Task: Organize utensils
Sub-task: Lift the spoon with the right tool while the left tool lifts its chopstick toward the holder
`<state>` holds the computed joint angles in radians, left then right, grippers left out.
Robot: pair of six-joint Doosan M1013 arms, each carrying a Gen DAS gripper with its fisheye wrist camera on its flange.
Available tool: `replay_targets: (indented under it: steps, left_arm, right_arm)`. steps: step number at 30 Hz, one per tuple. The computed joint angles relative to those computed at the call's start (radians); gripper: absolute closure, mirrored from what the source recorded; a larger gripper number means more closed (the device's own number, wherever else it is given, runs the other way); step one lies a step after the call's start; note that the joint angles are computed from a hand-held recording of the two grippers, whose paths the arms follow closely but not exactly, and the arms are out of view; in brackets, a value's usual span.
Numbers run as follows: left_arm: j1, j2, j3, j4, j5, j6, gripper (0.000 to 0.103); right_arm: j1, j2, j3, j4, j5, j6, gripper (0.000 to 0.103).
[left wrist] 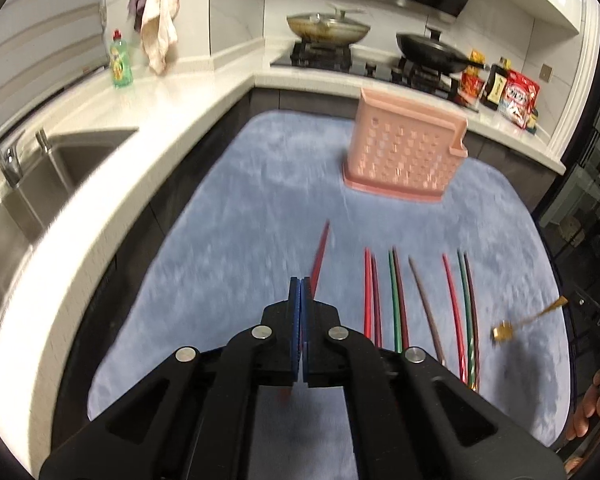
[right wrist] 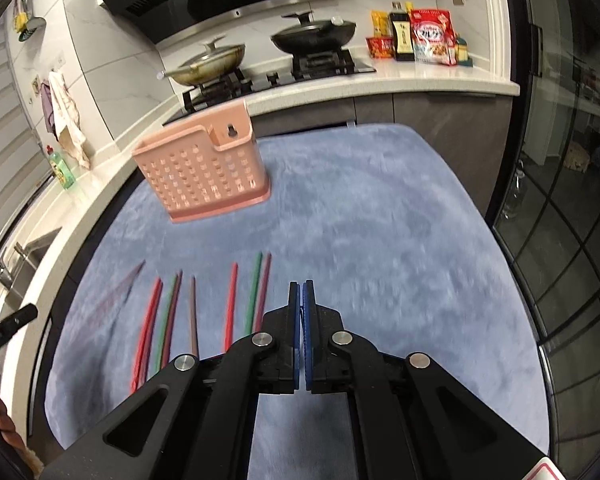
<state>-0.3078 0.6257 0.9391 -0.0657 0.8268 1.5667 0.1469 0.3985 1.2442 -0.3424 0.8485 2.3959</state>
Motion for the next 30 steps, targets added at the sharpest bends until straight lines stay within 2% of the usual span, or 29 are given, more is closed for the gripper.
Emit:
replay_targets:
  steps: [4,8,10,12,13,18,22,23,25,27,30]
  left_arm:
    - [-0.002,0.022,-0.053,0.024,-0.003,-0.006,0.103]
    - [0.012,0.027,-0.065,-0.027,0.017,0.014,0.100]
    - [0.017,0.021,-0.037,-0.035,0.030,0.024,0.090]
    - [0.024,0.013,0.003,-0.057,0.039,0.045,0.063]
    - [0.029,0.008,0.031,-0.081,0.038,0.062,0.062]
    - [0.034,0.007,0.109,-0.114,0.070,0.080,0.062]
    - [0.031,0.021,0.122,-0.097,0.095,0.066,0.064]
    - [0.032,0.025,0.120,-0.099,0.104,0.063,0.070]
    - [0.031,0.024,0.127,-0.087,0.095,0.054,0.075]
    - [0.031,0.024,0.127,-0.092,0.095,0.061,0.090]
    - [0.031,0.023,0.128,-0.101,0.102,0.071,0.093]
  right_arm:
    - [-0.003,0.012,-0.030,-0.013,-0.010,-0.011,0.101]
    - [-0.003,0.010,-0.032,-0.012,-0.021,-0.004,0.101]
    - [-0.001,0.005,-0.026,-0.009,-0.024,-0.001,0.101]
    - [0.000,0.002,-0.022,-0.005,-0.024,0.000,0.101]
    - [0.000,-0.002,-0.018,-0.001,-0.025,0.002,0.101]
    - [0.005,-0.012,-0.008,-0.003,-0.027,0.020,0.101]
    - [0.009,-0.015,-0.007,-0.007,-0.023,0.024,0.101]
    - [0.009,-0.015,-0.008,-0.008,-0.023,0.025,0.101]
    - [0.010,-0.015,-0.008,-0.009,-0.021,0.026,0.101]
    - [0.013,-0.017,-0.006,-0.009,-0.018,0.029,0.101]
    - [0.016,-0.018,-0.003,-0.004,-0.016,0.029,0.101]
